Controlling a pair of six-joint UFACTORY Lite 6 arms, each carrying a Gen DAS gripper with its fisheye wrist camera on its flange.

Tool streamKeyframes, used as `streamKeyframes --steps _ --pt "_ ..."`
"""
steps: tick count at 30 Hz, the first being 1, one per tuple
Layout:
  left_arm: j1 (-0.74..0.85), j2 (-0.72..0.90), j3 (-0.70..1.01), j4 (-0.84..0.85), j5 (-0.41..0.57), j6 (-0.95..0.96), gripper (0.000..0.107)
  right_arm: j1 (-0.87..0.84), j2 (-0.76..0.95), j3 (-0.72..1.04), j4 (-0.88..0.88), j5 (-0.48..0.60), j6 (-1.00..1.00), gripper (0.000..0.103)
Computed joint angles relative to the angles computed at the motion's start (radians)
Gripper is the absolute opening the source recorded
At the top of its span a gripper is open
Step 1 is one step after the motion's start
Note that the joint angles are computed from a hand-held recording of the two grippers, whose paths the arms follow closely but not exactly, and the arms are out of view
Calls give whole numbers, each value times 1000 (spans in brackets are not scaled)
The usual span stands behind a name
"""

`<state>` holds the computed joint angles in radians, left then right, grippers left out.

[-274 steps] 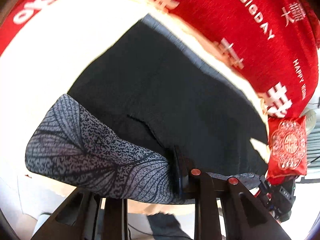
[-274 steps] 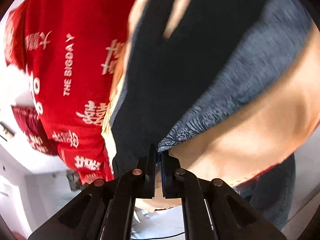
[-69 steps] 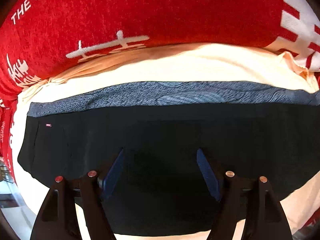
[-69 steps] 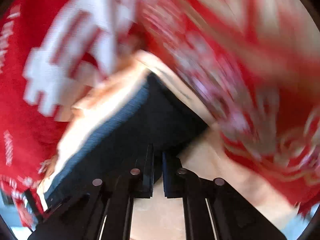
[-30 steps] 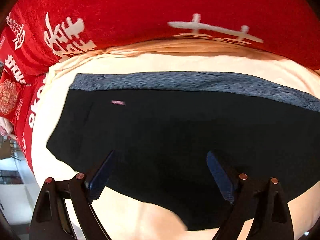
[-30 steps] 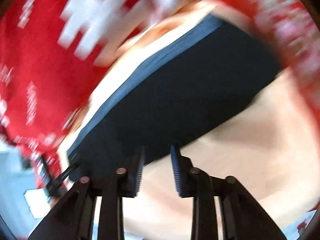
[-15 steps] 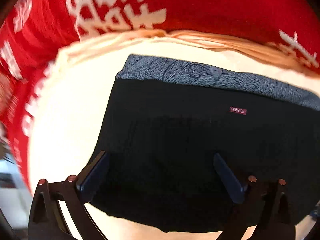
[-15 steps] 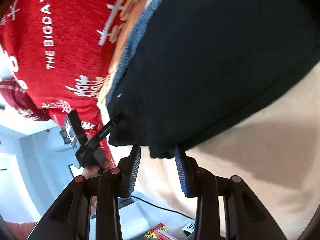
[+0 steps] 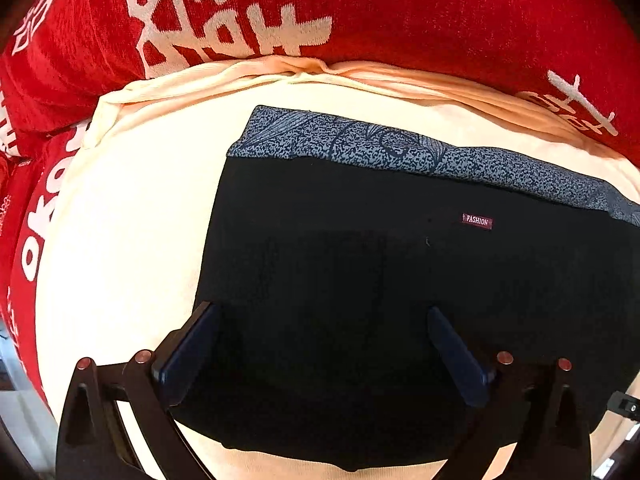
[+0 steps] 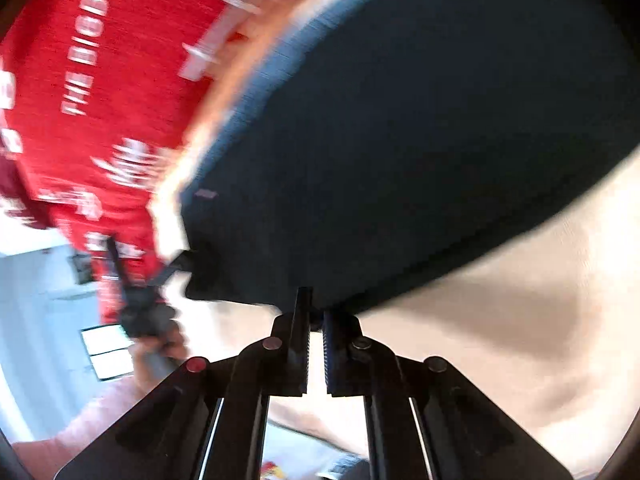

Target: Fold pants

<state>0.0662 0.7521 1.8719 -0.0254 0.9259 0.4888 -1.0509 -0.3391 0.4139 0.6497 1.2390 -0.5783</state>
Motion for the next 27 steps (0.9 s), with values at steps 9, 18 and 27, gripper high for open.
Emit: streamKeyframes --steps 9,18,27 --pt "2 -57 8 3 68 -38 103 127 16 259 -181 152 65 12" --pt "46 -104 -124 2 -26 -42 103 596 662 1004 -2 33 20 31" --pt "91 -204 -302 -132 -187 104 103 1013 1420 1926 -47 76 148 39"
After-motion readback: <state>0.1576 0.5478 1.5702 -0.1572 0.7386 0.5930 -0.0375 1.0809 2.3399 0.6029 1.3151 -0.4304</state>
